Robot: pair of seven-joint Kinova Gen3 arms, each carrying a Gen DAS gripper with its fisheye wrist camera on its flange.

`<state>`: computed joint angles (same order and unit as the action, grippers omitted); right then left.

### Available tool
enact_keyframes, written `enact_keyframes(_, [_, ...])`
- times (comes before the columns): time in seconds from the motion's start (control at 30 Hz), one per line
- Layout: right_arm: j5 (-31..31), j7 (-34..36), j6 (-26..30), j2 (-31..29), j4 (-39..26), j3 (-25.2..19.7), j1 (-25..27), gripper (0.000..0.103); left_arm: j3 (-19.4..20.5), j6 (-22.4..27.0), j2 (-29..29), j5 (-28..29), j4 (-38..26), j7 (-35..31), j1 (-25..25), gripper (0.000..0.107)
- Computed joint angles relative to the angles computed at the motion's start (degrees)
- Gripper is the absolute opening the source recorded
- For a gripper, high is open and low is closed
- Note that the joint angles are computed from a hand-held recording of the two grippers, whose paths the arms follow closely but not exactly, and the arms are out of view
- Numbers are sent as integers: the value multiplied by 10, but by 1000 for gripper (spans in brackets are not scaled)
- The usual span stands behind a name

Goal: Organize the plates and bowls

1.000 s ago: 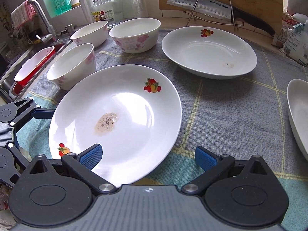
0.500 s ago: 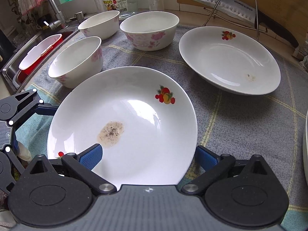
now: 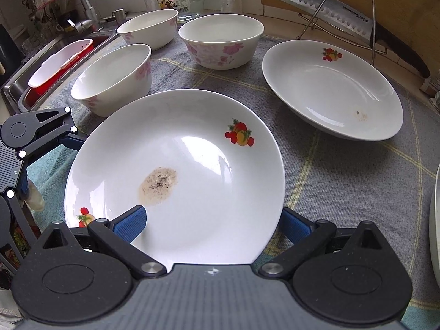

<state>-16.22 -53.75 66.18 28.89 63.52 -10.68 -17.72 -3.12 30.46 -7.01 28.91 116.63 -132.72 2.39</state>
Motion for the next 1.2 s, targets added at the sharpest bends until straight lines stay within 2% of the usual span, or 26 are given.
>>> enact_keyframes(0.27, [-23,-13,44,21,-40,-2,14,103,-33,14,-1,91,12,-129,-1,102])
enact_keyframes(0.5, [-38,-27,119,60,-115,-4,21,103,-34,22,-2,128,18,-181,-15,102])
enact_keyframes(0.73, [-73,-47,181,106,-190,-12,33,103,-26,10,-6,136,25,-183,-21,102])
enact_keyframes(0.93, [-108,-93,255,164,-286,-20,41,103,-21,2,-10,122,27,-160,-18,102])
enact_keyframes(1.03, [-118,-113,278,183,-319,-23,41,103,-22,-3,-12,118,29,-153,-14,102])
enact_keyframes(1.2, [-123,-134,286,194,-336,-24,39,103,-22,-6,-13,103,27,-137,-9,102])
